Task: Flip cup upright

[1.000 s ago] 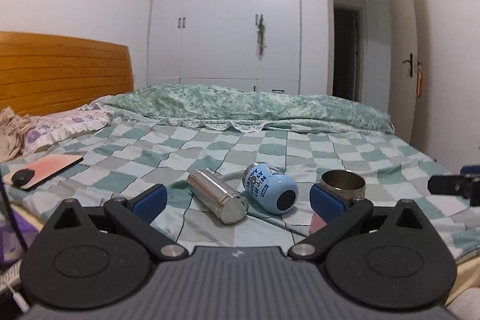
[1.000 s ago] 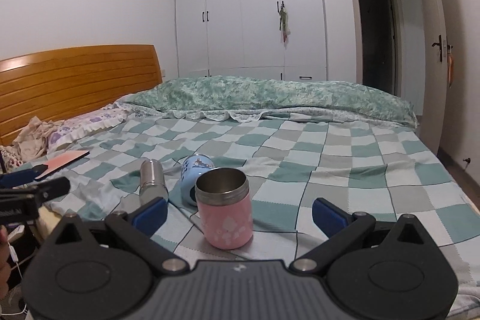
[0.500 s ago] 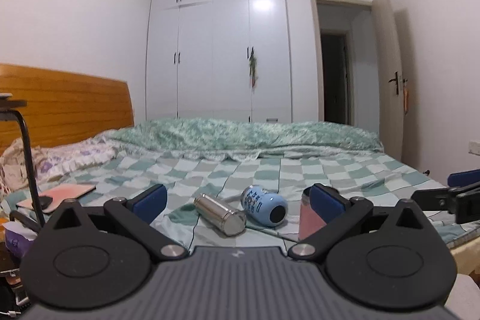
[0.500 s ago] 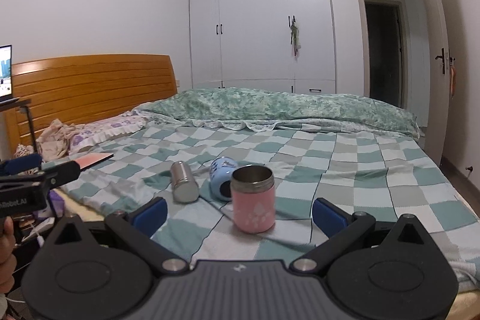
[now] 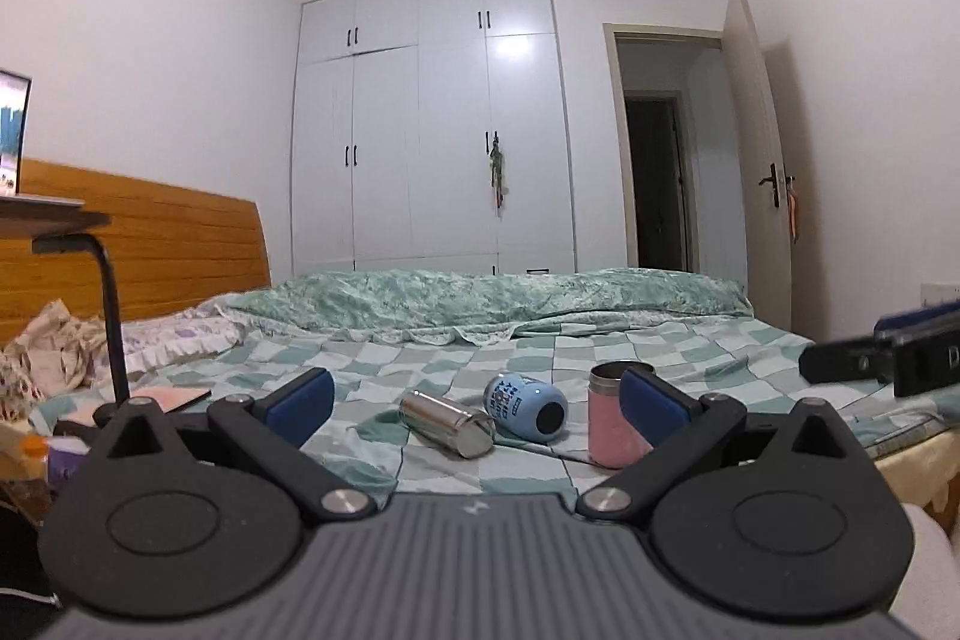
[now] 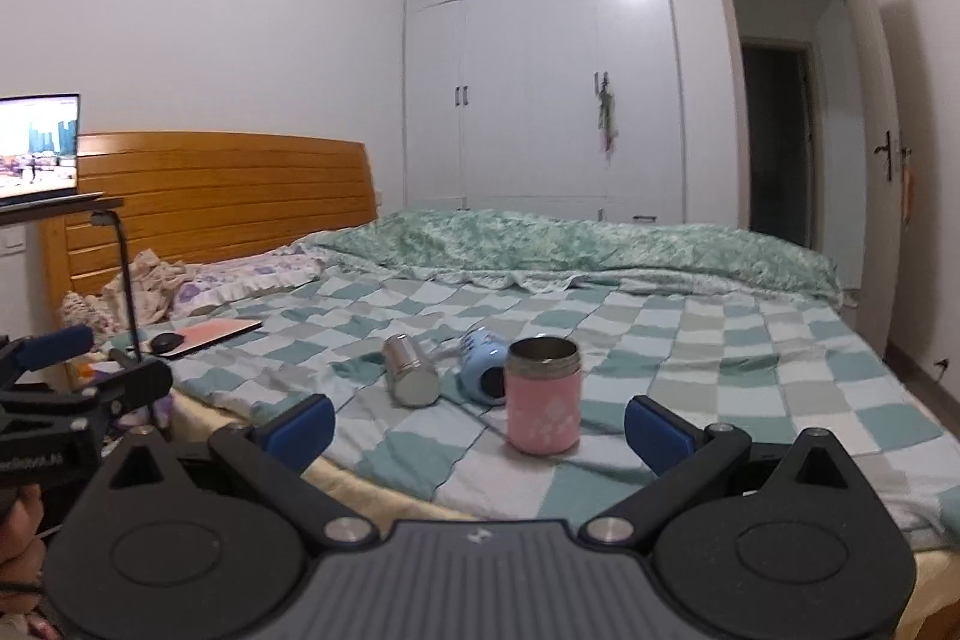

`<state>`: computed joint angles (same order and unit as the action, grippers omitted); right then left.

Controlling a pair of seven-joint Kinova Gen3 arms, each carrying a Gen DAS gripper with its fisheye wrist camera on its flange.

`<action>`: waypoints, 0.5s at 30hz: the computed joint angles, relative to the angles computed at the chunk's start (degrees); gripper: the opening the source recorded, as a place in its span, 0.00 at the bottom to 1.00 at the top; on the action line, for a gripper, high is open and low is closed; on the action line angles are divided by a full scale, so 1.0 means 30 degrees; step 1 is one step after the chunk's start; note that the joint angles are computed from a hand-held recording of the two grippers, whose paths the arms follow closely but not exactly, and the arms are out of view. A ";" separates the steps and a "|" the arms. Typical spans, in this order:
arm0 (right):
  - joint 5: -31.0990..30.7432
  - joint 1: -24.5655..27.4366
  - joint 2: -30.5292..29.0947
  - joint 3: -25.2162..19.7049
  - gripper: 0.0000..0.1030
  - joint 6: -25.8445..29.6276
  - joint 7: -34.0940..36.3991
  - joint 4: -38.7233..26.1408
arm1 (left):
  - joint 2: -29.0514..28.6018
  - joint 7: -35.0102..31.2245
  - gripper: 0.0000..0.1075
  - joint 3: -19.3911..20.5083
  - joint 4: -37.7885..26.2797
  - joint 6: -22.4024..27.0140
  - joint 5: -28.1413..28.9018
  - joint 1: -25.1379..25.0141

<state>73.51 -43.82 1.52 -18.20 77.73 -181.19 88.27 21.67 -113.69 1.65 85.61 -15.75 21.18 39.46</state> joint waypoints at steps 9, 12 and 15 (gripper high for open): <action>0.0000 -0.1420 0.1126 0.0083 1.00 0.1350 0.0793 -0.0537 | -0.0034 0.1454 0.96 -0.0761 -0.0884 0.2202 -0.0246 0.0394; 0.0228 -0.1690 0.1039 0.0302 1.00 0.1522 0.0437 -0.0429 | -0.0062 0.2249 0.96 0.0471 -0.0558 0.1685 -0.1608 -0.0518; 0.0028 -0.1649 0.0961 0.0410 1.00 0.1561 0.0104 -0.0420 | -0.0034 0.2743 0.96 0.0538 -0.0564 0.1699 -0.1984 -0.0627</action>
